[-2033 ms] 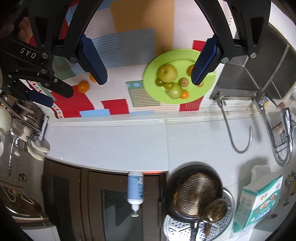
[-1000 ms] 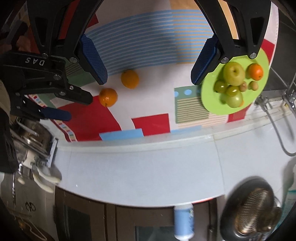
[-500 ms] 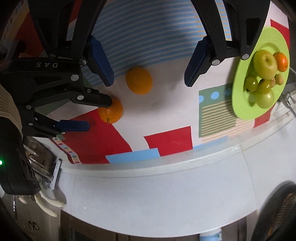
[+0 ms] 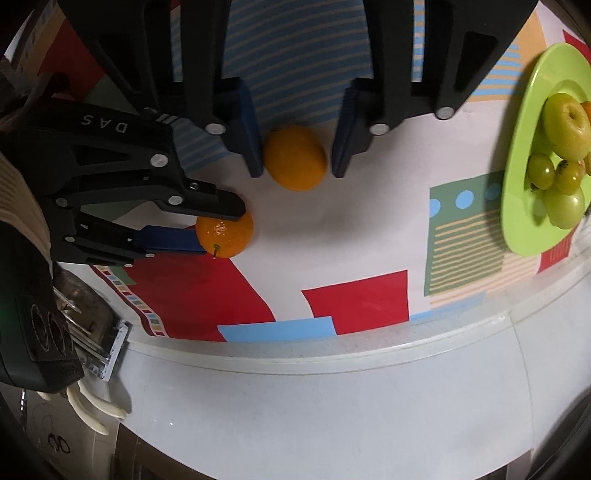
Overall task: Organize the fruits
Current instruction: 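Grasp an orange with the left tool while the right grasps a tangerine, then carry the orange and tangerine in both tools over the green plate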
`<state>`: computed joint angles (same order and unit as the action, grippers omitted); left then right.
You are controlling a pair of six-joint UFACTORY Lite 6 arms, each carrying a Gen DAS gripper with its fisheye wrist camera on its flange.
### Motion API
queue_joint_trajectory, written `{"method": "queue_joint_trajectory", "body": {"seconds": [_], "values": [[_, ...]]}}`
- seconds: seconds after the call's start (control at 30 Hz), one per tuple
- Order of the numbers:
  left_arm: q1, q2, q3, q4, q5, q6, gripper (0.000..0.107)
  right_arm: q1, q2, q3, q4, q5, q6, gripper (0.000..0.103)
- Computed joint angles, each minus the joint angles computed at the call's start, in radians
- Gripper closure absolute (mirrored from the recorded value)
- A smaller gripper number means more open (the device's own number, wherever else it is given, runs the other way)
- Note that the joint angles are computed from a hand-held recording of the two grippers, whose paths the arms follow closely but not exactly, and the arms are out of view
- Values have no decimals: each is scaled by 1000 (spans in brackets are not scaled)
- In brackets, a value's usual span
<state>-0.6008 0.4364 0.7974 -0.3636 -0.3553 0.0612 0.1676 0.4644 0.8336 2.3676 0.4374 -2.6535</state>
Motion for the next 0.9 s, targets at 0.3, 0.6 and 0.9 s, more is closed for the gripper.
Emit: {"method": "queue_joint_trajectory", "body": {"seconds": [0.3,0.6,0.9], "values": [[-29,-73,-74,-127,-28,81,73,9,-53,-68,107,18,-61,61],[-85,-255,-237,-302,-59,192,73,35,-221,-225,198,37,-91,61],[-141,-500,-415,-436,-68,281,73,150,-482,-409,412,-25,-154,60]]}}
